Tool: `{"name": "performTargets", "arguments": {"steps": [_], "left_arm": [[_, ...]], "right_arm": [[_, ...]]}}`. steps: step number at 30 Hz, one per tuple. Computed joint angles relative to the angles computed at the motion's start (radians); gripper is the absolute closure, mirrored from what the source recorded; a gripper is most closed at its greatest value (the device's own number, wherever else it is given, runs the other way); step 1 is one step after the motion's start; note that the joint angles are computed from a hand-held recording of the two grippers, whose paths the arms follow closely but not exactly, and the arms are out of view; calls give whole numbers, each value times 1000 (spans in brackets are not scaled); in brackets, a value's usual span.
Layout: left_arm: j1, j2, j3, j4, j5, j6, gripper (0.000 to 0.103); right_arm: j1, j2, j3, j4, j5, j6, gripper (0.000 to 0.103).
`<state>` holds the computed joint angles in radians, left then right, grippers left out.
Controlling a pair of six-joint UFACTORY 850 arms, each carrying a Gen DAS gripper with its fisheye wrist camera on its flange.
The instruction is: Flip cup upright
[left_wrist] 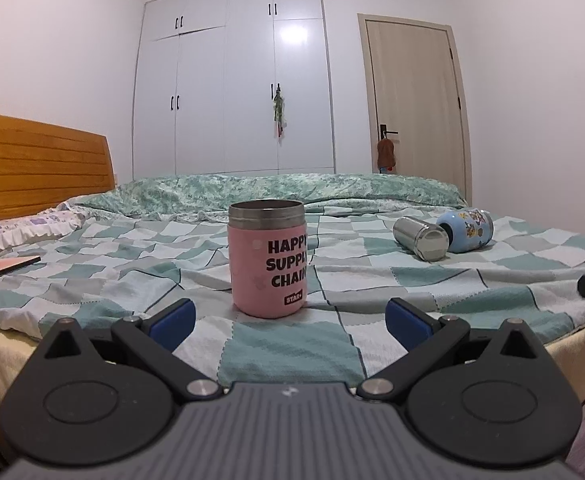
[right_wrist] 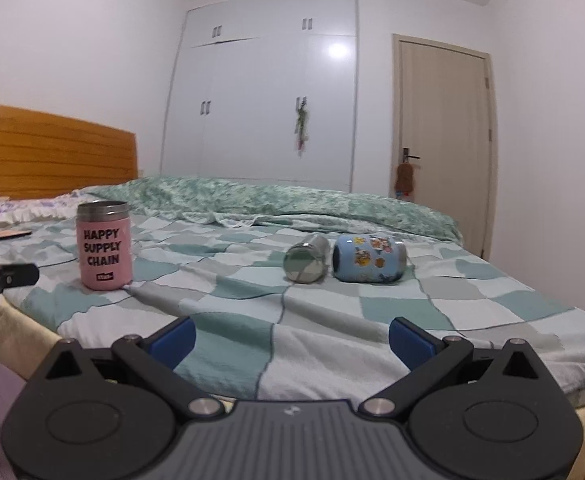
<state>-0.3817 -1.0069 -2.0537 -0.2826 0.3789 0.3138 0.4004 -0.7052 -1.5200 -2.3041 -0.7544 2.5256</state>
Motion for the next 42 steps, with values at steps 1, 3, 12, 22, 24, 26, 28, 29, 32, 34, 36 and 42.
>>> {"name": "performTargets", "arguments": {"steps": [1,3,12,22,24,26,28,29,32,34,36,42], "left_arm": [[-1,-1,1,0,4,7,0],[-6,-1,5,-14,13,38,0],[-8,6,28,18,44,25,0],[-3,9,36,57,56,-31,0],[-3,9,36,59,56,-34,0],[-2,11,39,65,57,-43,0],[-2,11,41,65,58,-44,0],[-2,11,41,65,58,-44,0],[-2,12,41,65,55,-45,0],[-3,12,40,64,55,-46,0],[-3,11,38,64,55,-46,0],[-4,9,35,66,50,-48,0]], "right_arm": [[1,2,8,-8,-17,15,0],[4,0,14,-9,-43,24,0],[12,2,33,-2,-114,46,0],[16,-8,19,11,-110,4,0],[18,-9,17,13,-109,-1,0],[19,-9,17,15,-109,-4,0],[20,-10,17,16,-110,-6,0],[20,-10,16,16,-111,-7,0],[21,-9,18,15,-113,-7,0],[22,-9,18,15,-114,-7,0],[22,-9,18,16,-114,-8,0],[23,-9,18,17,-114,-10,0]]}}
